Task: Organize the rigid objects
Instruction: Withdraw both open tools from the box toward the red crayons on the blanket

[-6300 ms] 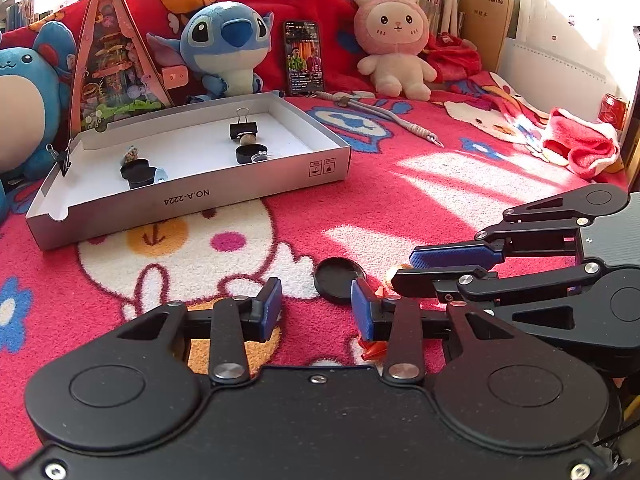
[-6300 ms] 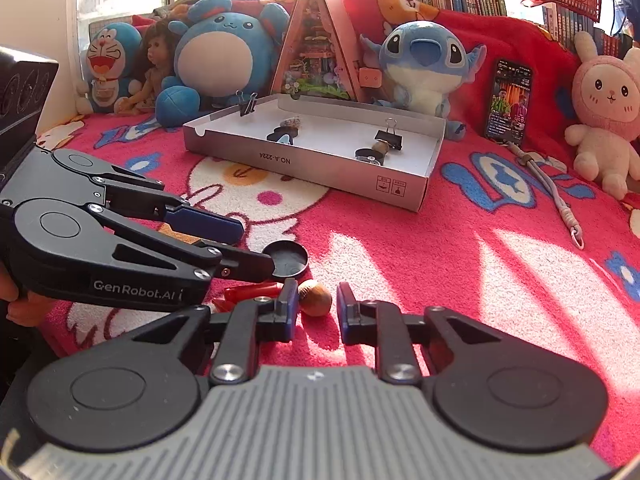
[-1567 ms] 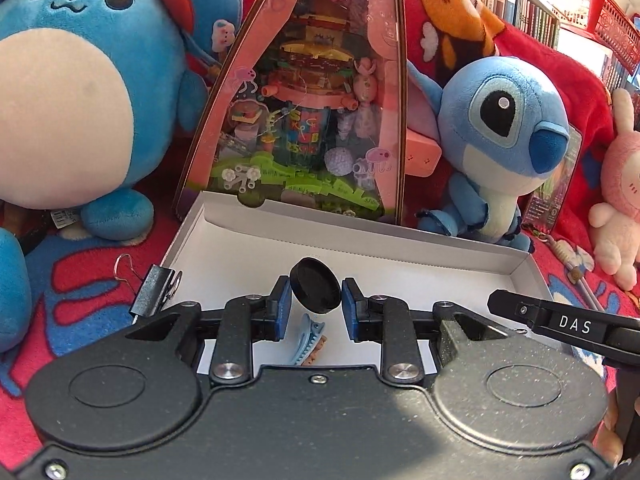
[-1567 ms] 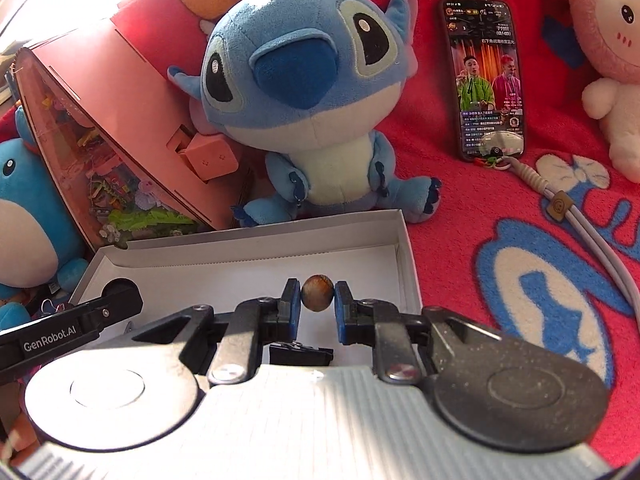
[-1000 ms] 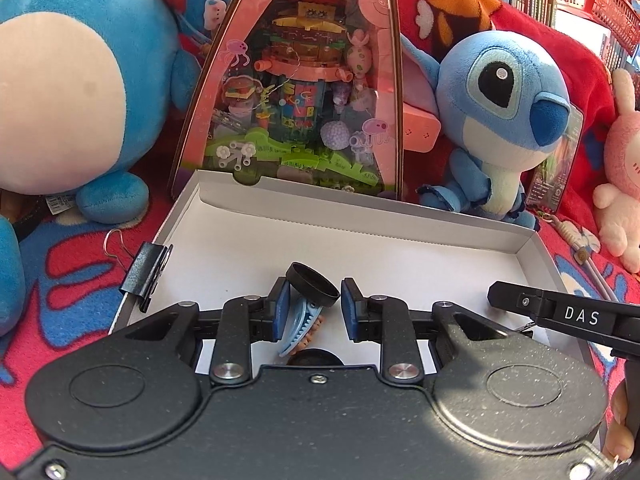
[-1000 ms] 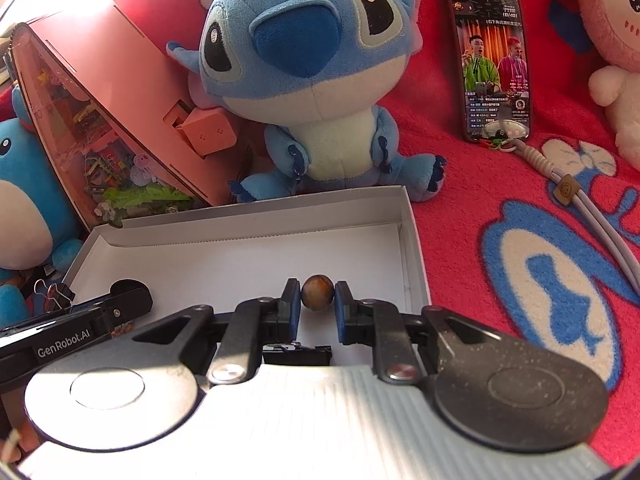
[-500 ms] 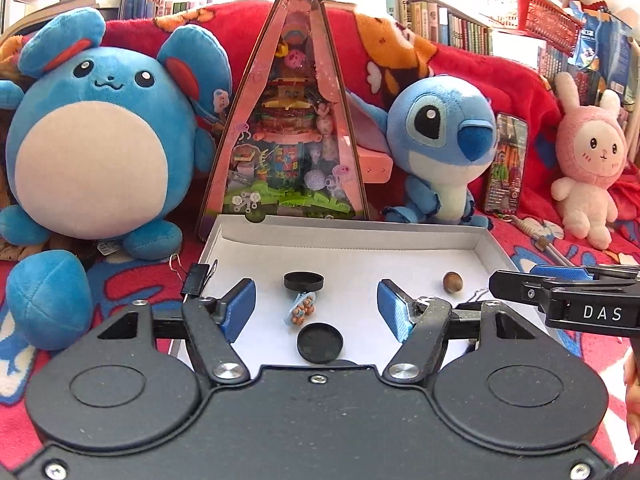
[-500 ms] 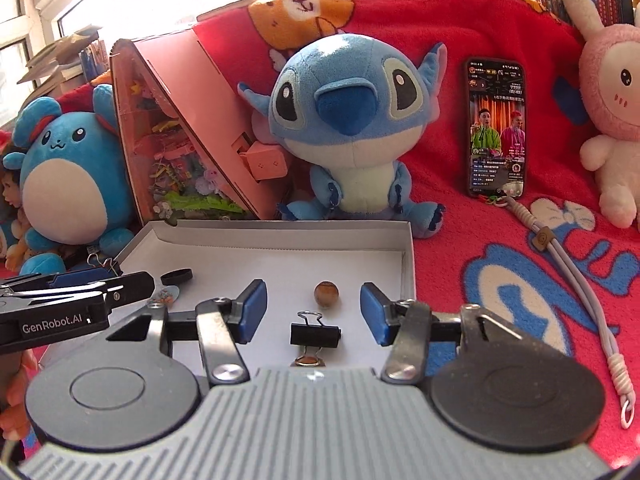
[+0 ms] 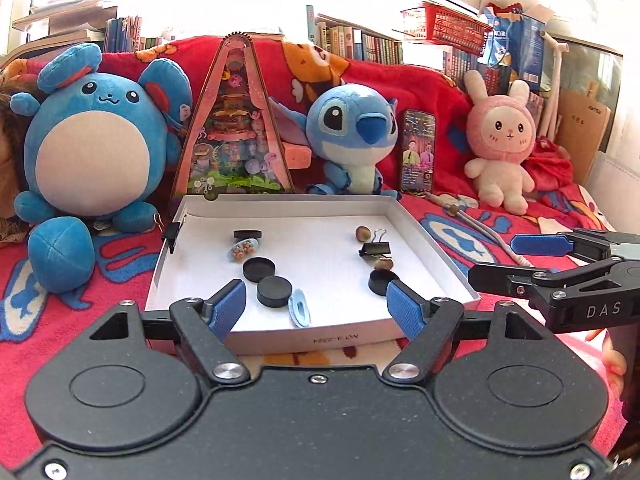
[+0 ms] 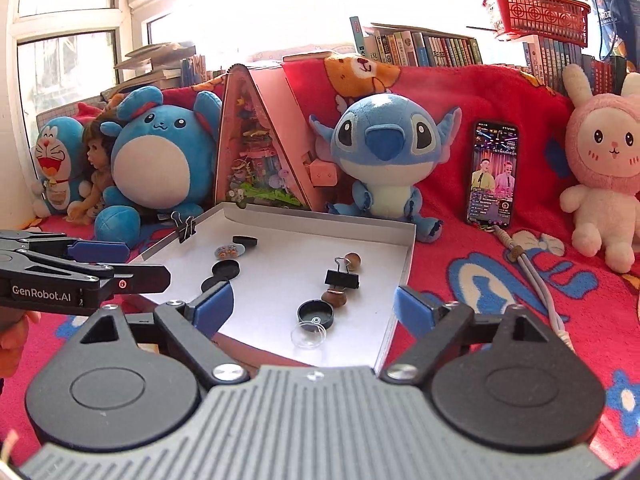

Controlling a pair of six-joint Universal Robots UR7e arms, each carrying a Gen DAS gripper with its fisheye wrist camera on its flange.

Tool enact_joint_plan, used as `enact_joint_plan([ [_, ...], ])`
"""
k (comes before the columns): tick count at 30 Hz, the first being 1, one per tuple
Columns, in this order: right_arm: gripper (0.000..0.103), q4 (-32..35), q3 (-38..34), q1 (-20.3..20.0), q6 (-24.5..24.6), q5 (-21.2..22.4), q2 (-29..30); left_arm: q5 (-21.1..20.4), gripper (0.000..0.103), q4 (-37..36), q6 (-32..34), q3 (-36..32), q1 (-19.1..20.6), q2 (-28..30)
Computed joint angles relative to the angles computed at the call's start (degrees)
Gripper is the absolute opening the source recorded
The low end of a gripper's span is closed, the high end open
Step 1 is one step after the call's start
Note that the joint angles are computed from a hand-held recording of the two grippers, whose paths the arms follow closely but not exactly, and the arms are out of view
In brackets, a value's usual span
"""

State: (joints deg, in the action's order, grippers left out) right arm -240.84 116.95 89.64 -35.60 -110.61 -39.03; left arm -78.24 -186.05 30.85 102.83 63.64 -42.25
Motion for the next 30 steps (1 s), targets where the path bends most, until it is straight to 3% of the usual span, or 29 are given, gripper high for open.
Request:
enact_joint_plan([
  [14, 0.102, -14.36, 9.88, 0.28, -4.9, 1.02, 4.02, -1.91, 0.077, -1.84, 1.23, 12.98, 0.36, -6.74],
  [23, 0.102, -19.09, 12.13, 0.34, -6.92, -1.19, 7.37, -1.98, 0.077, -3.02, 1.73, 16.87, 0.62, -8.39],
  [30, 0.102, -20.96, 13.43, -0.17, -5.07, -2.14, 9.3, -2.32, 0.072, -3.73, 2.18, 19.63, 1.08, -9.33],
])
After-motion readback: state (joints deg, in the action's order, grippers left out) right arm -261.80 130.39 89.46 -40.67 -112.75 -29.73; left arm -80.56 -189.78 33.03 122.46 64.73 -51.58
